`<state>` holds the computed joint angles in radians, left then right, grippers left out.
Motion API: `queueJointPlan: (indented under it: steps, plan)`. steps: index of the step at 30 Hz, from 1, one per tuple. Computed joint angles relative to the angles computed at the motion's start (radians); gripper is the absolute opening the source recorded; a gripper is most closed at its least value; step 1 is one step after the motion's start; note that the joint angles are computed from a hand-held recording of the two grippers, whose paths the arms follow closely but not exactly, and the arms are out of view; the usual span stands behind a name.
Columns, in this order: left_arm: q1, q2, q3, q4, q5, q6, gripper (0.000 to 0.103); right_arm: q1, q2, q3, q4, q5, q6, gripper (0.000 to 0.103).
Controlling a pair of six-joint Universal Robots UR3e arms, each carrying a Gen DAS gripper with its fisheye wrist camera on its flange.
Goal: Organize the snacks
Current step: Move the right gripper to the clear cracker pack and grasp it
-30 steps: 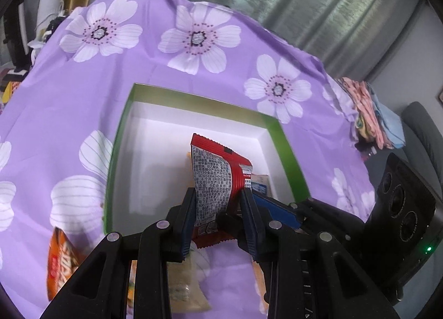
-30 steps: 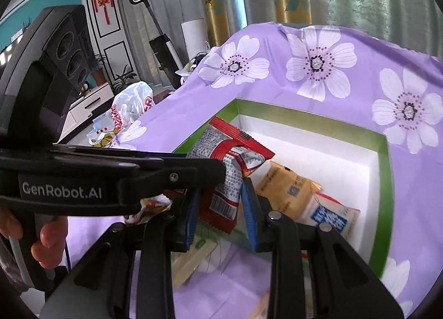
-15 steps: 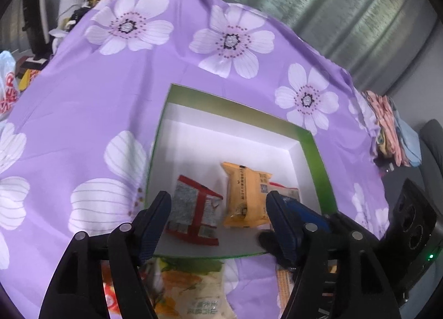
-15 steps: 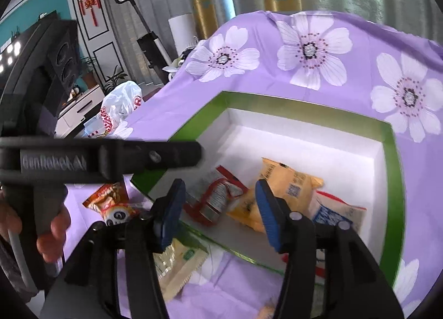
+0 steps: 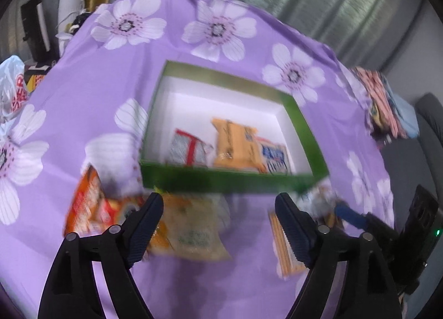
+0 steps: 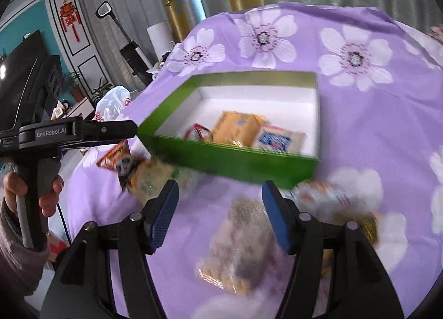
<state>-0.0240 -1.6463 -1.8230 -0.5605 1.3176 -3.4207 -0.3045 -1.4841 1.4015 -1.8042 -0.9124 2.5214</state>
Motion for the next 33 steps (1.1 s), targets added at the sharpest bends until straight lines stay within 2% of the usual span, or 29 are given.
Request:
queueJointPlan:
  steps: [4, 12, 22, 33]
  plan:
    - [-0.059, 0.002, -0.022, -0.004, -0.009, -0.012, 0.089, -0.079, -0.091, 0.065, 0.114, 0.012, -0.075, 0.064]
    - [-0.199, -0.088, 0.051, -0.078, 0.023, -0.037, 0.090, -0.166, -0.196, 0.175, 0.201, 0.005, -0.181, 0.064]
    - [-0.273, -0.124, 0.068, -0.071, 0.076, -0.044, 0.090, -0.171, -0.227, 0.266, 0.170, -0.033, -0.272, 0.064]
    - [-0.281, -0.192, 0.096, -0.033, 0.040, -0.022, 0.090, -0.136, -0.197, 0.298, 0.115, -0.048, -0.292, 0.064]
